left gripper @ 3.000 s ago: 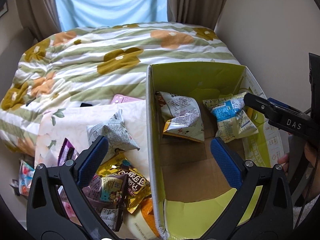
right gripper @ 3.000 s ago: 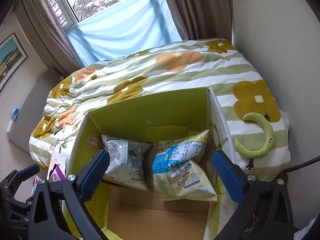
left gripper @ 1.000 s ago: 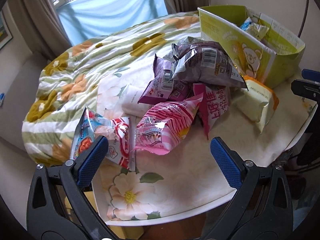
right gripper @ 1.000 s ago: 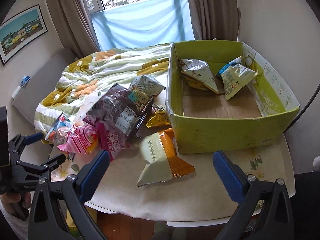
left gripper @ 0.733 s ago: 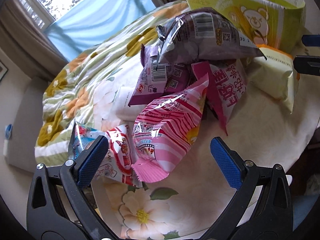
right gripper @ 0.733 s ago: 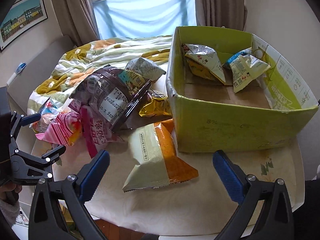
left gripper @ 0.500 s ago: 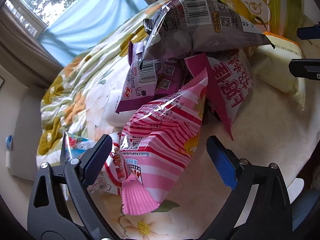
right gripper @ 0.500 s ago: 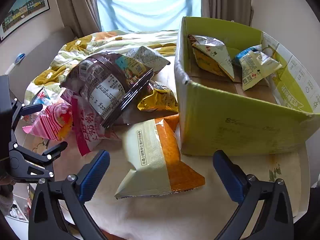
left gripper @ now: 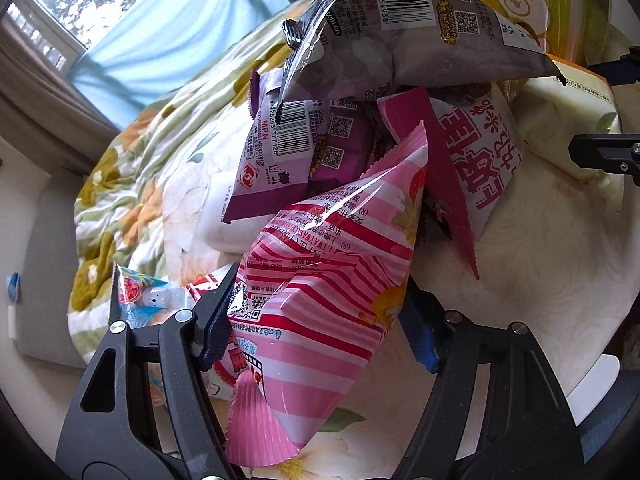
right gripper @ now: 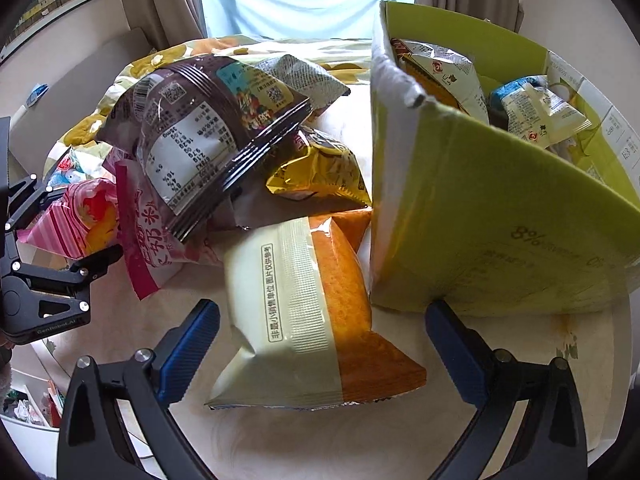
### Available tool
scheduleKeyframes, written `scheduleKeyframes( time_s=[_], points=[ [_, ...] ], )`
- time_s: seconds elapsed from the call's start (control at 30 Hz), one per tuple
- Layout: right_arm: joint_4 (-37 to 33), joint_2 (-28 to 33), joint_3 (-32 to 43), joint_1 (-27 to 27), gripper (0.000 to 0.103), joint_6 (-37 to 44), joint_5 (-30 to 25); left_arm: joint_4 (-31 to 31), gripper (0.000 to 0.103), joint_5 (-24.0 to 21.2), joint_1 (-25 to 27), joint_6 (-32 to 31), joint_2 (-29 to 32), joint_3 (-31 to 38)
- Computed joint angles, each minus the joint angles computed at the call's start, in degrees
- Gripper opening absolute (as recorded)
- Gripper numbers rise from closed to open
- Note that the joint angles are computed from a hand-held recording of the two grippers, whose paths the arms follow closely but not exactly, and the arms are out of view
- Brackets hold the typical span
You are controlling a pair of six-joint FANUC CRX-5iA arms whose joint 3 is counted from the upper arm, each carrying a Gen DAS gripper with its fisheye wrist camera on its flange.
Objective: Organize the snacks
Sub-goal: 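Grasp the pink striped bag with the left tool while the right tool grasps the cream-and-orange bag, then lower both bags into the yellow box and open both tools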
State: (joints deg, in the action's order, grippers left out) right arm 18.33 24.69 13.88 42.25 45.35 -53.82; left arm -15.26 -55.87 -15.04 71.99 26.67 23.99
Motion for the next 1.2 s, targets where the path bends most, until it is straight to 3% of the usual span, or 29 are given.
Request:
scheduleKeyframes(
  time_s=[0.37,0.5,0.7,1.2],
  points=[
    [-3.2,2.29,3.95,-0.15,0.093,2.58,-2.15,1.72,0.064,-0.98,-0.09,0.78,-2.42,-2.22],
    [-3.74,2.42,4.4,-0.24,0.077,2.81,-2.96,1.36,0.064,-1.51,-0.61,2.08,-3.27,-2.98],
    [-3.45,0.84,2.13,0.28,0.063,3.25,-1.97,1.01,0.064,-2.15,-0.9,4.31,-4.7,-3.93],
    [-3.78,-3.67,-1.33,2.87,0.06,0.5,-2.61,-0.23,0.064,-3.6,-2.22,11.86,-10.33,-6.46]
  ],
)
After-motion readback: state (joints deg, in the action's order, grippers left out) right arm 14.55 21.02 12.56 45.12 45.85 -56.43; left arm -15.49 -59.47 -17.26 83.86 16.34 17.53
